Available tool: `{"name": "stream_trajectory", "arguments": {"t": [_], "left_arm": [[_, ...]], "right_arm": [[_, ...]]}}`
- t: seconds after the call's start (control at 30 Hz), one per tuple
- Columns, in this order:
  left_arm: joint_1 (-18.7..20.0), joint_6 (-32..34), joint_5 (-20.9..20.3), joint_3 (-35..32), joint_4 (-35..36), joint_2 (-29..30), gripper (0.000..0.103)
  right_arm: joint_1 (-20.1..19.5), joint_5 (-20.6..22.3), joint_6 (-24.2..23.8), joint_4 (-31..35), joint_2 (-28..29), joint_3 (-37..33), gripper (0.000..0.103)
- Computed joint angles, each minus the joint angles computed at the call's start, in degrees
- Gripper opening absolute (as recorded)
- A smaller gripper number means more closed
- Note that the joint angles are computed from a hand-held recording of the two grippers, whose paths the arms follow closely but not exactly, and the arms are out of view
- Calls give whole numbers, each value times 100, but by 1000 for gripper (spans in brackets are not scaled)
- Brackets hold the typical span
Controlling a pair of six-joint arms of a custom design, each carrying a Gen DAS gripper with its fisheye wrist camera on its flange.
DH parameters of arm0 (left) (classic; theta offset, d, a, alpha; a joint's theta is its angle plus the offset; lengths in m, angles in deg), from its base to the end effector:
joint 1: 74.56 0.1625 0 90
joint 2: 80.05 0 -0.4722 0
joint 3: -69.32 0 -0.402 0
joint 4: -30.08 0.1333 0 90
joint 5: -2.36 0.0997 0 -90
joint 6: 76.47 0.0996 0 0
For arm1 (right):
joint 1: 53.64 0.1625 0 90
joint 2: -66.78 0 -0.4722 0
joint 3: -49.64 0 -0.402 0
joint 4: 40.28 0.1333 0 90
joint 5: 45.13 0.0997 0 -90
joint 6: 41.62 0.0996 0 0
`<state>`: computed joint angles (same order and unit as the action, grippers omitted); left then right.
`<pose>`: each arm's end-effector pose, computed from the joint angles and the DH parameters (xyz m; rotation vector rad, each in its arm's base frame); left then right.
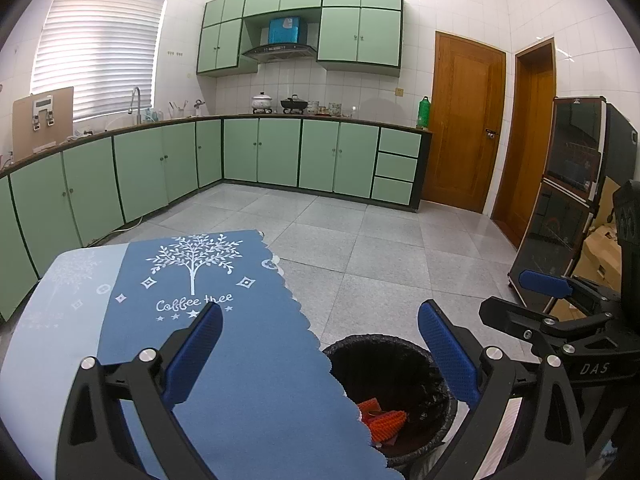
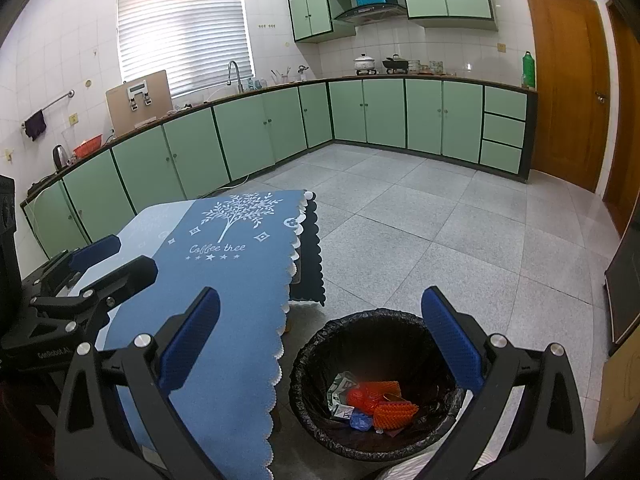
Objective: Collect trash
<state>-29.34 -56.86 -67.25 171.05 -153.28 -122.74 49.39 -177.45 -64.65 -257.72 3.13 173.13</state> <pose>-0.3660 -0.6073 0.1170 1.3491 2.4322 -0.9457 0.1812 -0.4894 0.3022 0.1271 -2.0757 1.2746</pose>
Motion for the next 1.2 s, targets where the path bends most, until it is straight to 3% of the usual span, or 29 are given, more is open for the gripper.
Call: {"name": "stream_trajectory", "arguments": {"t": [1.2], "left_arm": [[8,13,7,-26,13,-21,96]], "right_arm": [[4,-10,-52,14,-20,-5,98]]}}
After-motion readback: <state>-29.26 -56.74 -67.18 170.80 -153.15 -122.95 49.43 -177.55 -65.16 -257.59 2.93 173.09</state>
